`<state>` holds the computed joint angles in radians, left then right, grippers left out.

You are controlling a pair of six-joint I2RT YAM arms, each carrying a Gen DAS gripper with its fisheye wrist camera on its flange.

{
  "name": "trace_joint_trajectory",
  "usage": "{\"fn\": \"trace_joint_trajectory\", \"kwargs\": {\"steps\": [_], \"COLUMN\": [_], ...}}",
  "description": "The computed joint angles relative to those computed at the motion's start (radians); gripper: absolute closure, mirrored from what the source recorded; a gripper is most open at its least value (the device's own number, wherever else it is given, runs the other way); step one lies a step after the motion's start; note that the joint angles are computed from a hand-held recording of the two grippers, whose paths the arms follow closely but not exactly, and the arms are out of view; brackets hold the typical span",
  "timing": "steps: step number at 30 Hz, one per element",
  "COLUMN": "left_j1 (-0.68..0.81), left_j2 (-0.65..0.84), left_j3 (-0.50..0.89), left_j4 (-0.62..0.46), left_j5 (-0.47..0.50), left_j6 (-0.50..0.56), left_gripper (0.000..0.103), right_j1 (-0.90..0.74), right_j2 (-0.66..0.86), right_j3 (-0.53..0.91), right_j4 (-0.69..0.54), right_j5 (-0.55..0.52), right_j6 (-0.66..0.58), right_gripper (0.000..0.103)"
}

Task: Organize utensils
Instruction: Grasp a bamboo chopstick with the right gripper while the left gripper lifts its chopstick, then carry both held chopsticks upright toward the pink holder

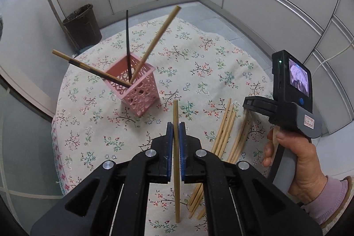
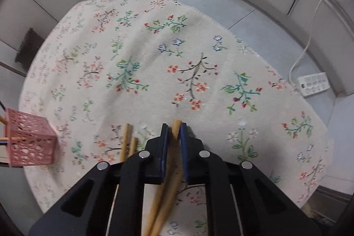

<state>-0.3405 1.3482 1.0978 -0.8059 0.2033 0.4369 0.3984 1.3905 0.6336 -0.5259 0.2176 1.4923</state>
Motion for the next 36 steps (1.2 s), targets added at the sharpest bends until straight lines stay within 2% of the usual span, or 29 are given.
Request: {"fn": "trace_joint_trajectory", "kwargs": {"steps": [6, 12, 17, 24, 27, 36], "left_j1": [0.050, 0.117, 0.198, 0.292, 0.299, 0.343], "left_j2": [-0.043, -0.103, -0.139, -0.111, -0.087, -0.025], "left_j3": [0.034, 0.053, 0.093, 0.222, 0.285, 0.430], "left_j4": [-0.032, -0.077, -0.132, -0.192, -0.184, -0.172], "left_j5": [0.060, 0.137, 0.226, 0.353, 0.367, 0.421], "left_j6": [0.013, 0.032, 0.064, 0.032, -0.013, -0.103], "left_gripper": [0.098, 0.098, 0.098, 0.098, 0.098, 0.098], "right_j1": [0.103, 0.280, 0.490, 0.688, 0.691, 0.620], "right_j2": [-0.153, -0.279, -0.317, -0.238, -0.219, -0.187], "right_j3": [0.026, 0.113, 0.270, 0.557, 0.671, 0.924], "right_j4": [-0.089, -0.262, -0.485, -0.824, -0.898, -0.914], "right_j5": [0.094, 0.219, 0.374, 0.587, 0.630, 0.666], "right_j6": [0.049, 0.137, 0.214, 0.322, 0.278, 0.034], "right_gripper": [0.095, 0.095, 0.095, 0.095, 0.095, 0.095]}}
